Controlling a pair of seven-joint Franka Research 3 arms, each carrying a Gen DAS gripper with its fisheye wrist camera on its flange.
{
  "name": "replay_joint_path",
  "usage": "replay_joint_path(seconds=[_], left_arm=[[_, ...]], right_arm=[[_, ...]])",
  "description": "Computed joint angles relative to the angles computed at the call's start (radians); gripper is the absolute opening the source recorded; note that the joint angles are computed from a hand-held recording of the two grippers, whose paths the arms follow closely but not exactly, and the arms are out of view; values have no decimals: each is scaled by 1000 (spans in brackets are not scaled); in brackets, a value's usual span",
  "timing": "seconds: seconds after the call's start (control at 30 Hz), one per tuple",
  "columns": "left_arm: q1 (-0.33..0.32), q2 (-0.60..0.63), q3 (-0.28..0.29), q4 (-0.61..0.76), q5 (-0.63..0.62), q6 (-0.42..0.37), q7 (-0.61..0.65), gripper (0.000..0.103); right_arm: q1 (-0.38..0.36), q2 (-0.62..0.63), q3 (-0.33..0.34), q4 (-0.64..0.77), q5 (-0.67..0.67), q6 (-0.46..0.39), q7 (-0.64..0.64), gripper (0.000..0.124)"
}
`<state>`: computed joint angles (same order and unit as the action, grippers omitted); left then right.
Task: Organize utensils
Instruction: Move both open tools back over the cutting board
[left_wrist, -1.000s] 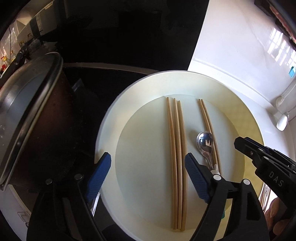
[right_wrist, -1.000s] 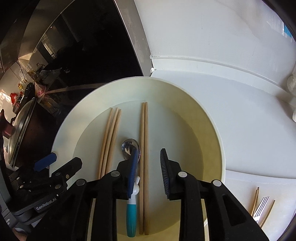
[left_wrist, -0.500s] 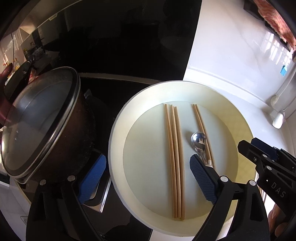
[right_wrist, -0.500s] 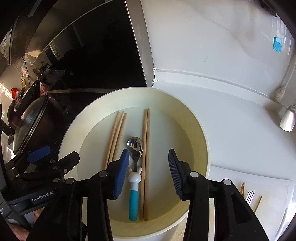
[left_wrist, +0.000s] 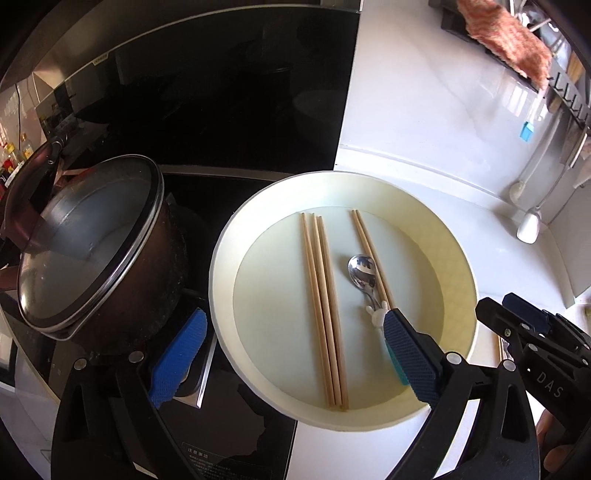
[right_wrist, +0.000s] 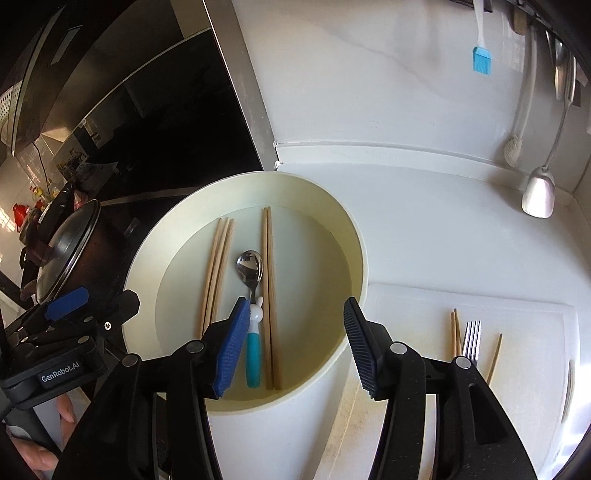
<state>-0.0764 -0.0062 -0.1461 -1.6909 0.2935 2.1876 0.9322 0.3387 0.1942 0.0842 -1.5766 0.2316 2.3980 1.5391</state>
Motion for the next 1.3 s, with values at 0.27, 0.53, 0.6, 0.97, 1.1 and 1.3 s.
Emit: replay_joint_path(seconds=[0.27, 0.53, 0.6, 0.97, 1.1, 1.3], left_arm=[[-23, -31, -16, -29, -52, 27, 55, 95], [-77, 7, -50, 8, -68, 63, 71, 96], [-92, 27, -58, 25, -69, 62, 60, 96], [-211, 120, -90, 122, 76, -42, -195, 96], [-254, 132, -98, 132, 132, -103, -323, 96], [-294, 156, -101, 160, 185, -198, -422, 96]], right_arm=[[-36, -154, -26, -211, -16, 58, 86, 51], [-113, -277, -48, -368, -93, 48, 169, 51], [-131, -288, -54, -389, -97, 38, 161, 51], [-186, -277, -98, -445, 61, 14, -144, 51], [-202, -249, -111, -436, 180, -15, -303, 51], [-217, -212, -105, -414, 251, -49, -407, 51]])
